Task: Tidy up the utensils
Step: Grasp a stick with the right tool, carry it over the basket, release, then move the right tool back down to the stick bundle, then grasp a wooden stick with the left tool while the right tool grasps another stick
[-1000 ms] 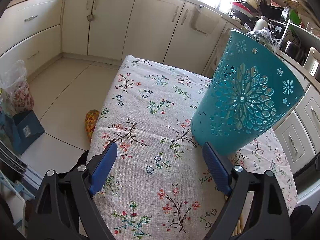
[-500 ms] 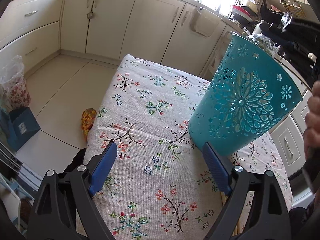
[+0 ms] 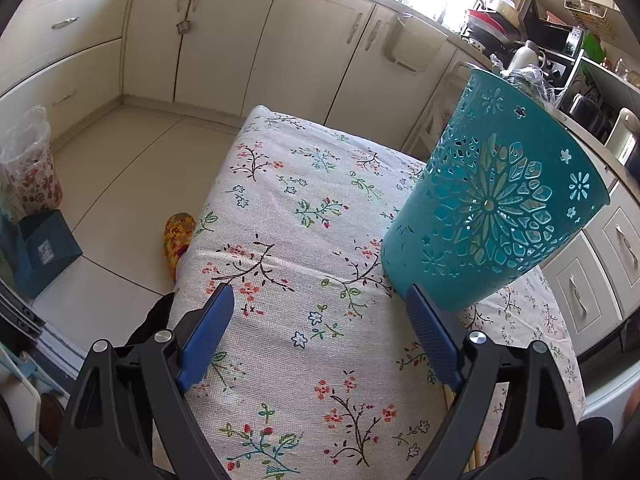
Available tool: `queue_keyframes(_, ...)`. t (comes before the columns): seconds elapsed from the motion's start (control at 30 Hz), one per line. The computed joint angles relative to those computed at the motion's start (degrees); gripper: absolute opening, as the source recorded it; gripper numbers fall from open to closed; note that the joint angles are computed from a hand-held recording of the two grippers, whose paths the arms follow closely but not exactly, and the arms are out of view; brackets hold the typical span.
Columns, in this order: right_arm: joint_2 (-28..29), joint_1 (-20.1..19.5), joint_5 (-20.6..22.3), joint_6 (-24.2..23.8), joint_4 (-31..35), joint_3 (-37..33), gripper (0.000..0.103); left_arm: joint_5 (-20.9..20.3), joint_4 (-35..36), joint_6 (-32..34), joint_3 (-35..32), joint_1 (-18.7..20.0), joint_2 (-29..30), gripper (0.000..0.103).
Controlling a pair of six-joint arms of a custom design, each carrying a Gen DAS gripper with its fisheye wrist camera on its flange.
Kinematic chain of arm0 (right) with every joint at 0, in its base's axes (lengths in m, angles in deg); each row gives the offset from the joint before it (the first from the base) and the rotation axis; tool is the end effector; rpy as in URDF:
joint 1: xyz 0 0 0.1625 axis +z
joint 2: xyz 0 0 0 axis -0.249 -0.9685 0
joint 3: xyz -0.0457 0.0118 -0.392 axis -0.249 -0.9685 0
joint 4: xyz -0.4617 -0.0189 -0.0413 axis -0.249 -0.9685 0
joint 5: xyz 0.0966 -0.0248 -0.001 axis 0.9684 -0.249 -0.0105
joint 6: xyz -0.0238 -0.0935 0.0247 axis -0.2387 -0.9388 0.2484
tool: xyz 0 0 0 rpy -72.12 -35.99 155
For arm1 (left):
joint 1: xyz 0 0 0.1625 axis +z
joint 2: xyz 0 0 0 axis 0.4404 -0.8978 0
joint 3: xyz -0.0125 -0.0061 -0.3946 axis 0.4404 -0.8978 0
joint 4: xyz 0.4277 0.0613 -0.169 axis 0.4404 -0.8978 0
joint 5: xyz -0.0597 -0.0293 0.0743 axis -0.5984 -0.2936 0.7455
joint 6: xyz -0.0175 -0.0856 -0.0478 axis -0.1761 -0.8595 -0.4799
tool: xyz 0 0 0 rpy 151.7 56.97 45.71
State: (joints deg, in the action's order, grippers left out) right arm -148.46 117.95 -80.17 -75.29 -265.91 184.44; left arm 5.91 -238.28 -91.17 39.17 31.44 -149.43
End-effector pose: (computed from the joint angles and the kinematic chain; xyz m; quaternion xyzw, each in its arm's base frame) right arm 0.2713 -0.5916 0.2418 0.2597 -0.8657 0.4227 0.0674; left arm -0.1492 -0.6254 0.1904 -0.0075 0.8708 -0.4244 0.2481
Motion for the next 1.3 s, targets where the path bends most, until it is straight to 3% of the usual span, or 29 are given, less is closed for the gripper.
queue_keyframes(0.1, -2.1, -1.2, -5.5, -0.7, 6.3, 4.7, 0.032, 0.3, 0.5, -0.2, -0.3, 0.0, 0.2, 0.084)
queue_keyframes(0.17, -1.4, -2.0, -8.3, -0.8, 10.3, 5.8, 0.027, 0.4, 0.6, -0.1, -0.3, -0.1, 0.2, 0.084)
queue_keyframes(0.3, 1.4, -2.8, -10.6, -0.1, 15.5, 4.5, 0.019, 0.5, 0.9, -0.6, -0.4, -0.1, 0.3, 0.084)
queue_keyframes(0.6, 4.3, -2.5, -14.5, -3.0, 15.7, 3.6, 0.018, 0.6, 1.4, -0.9, -0.5, 0.0, 0.3, 0.084)
queue_keyframes(0.73, 4.9, -1.4, -18.0, -3.7, 15.4, 3.2, 0.006, 0.8, 1.8, -0.4, -0.8, -0.2, 0.6, 0.084)
queue_keyframes(0.83, 3.5, -1.9, -18.6, -1.1, 16.6, 3.6, 0.006, 0.5, 6.4, 0.4, -1.3, -0.9, 0.4, 0.084)
queue_keyframes(1.0, -0.1, -4.4, -15.0, 2.4, 17.7, 5.8, 0.006, -1.8, 13.5, 1.1, -0.4, -3.2, 0.3, 0.084)
queue_keyframes(1.3, -0.6, -5.4, -12.5, 3.1, 19.0, 5.5, 0.006, 2.7, 23.3, -1.2, -2.9, -5.1, 3.3, 0.084)
